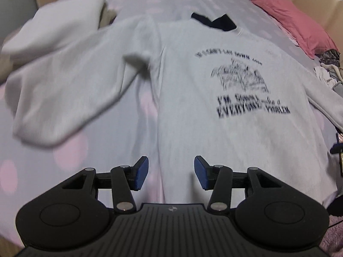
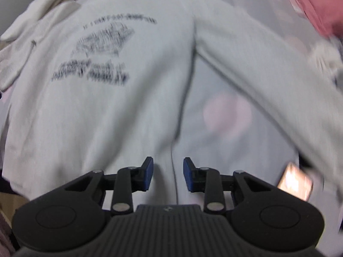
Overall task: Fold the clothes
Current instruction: 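Grasp the sweatshirt hem with the right tool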
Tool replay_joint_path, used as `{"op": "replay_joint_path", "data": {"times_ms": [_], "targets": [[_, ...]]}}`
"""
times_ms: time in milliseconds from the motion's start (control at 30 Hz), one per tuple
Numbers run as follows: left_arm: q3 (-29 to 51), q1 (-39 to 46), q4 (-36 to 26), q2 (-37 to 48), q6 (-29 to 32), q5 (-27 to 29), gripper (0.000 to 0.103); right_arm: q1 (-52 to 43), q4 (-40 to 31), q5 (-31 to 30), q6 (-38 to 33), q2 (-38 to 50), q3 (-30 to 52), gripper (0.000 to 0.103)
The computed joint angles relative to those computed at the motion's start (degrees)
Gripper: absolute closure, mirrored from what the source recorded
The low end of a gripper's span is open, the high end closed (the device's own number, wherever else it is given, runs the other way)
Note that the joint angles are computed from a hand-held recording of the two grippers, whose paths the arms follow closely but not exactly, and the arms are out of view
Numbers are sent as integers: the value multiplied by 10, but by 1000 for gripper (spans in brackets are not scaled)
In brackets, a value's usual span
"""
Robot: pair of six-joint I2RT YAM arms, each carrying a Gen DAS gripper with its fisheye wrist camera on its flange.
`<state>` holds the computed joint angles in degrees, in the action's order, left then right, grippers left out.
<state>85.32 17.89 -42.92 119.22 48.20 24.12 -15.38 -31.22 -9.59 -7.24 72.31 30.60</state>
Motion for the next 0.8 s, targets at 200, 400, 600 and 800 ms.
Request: {"op": "replay_joint_path", "data": {"times_ms": [200,400,600,800], "targets": [[-26,36,-6,-12,-21,-4,58,-37,-39,-1,16,-42,-64,68],[-46,47,-15,-24,-16,-10,57,-20,-37,-20,35,-36,-87,75],[-75,41,-13,-26,2,-54,56,71,-69,-18,75,-115,-81,91],[-110,17,11,-16,5,-110,59,115,-73,-12,109,-143,-66,92]]}}
